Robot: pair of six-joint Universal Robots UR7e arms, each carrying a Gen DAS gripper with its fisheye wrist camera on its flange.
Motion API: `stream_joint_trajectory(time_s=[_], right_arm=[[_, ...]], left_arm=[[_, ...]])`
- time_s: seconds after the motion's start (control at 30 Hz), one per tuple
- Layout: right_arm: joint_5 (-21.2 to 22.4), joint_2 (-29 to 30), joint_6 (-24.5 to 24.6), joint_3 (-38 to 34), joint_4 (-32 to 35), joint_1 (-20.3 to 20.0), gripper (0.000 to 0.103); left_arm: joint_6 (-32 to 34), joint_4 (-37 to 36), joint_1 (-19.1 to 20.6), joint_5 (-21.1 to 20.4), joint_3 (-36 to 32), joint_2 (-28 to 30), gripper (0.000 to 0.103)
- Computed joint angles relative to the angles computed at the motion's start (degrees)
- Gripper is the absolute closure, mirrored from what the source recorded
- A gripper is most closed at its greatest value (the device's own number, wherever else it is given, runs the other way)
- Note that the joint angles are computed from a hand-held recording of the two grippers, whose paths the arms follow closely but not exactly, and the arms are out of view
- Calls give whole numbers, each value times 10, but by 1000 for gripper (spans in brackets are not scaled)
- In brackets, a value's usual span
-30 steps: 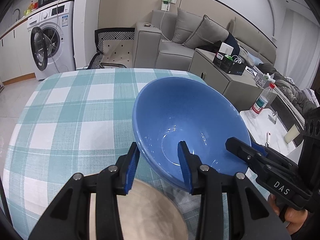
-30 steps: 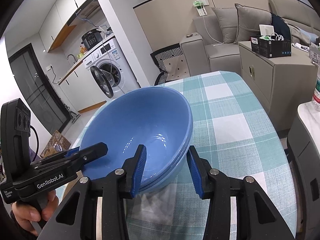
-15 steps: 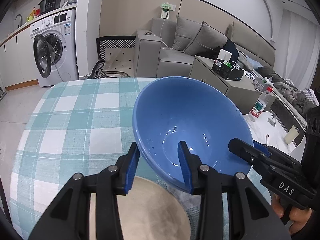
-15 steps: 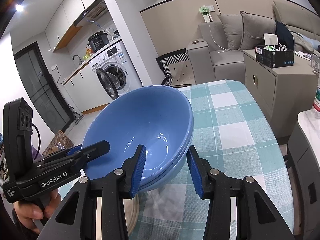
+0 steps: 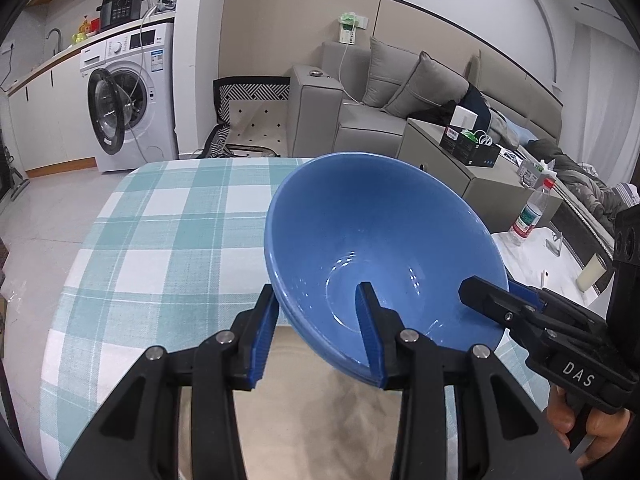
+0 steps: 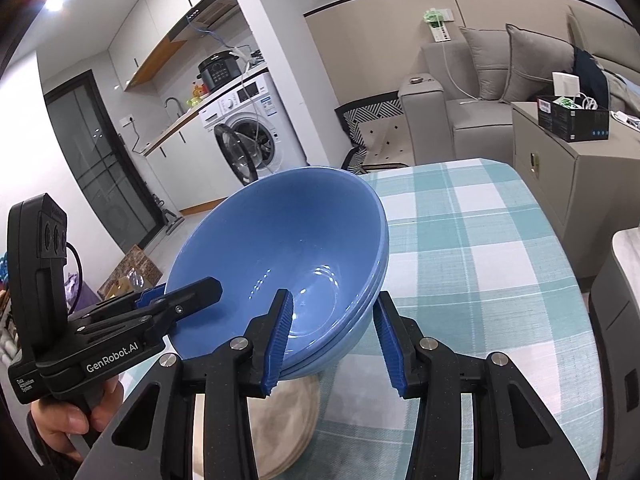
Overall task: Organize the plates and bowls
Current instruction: 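Carry the blue bowl stack over the stacked cream plates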
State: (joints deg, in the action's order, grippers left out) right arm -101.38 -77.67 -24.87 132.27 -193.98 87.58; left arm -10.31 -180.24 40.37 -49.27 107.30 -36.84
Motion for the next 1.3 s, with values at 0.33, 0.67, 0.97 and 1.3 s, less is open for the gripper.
stream_joint_trajectory(time_s=[0.33,0.67,0.97,1.3], right_arm=[[-2,0,1,9,5,23,60],[-12,16,-1,9,14,45,60],[-24,33,-6,9,21,56,60],[-41,50,-8,5,33,62,60]], left_arm=[[-7,-16,-11,26,38,-26,65],[-28,-36,-21,65,78,-41,65],[-55,-48,-17,78,104,-49,64],[-69,-44,-12,84,116,-50,64]])
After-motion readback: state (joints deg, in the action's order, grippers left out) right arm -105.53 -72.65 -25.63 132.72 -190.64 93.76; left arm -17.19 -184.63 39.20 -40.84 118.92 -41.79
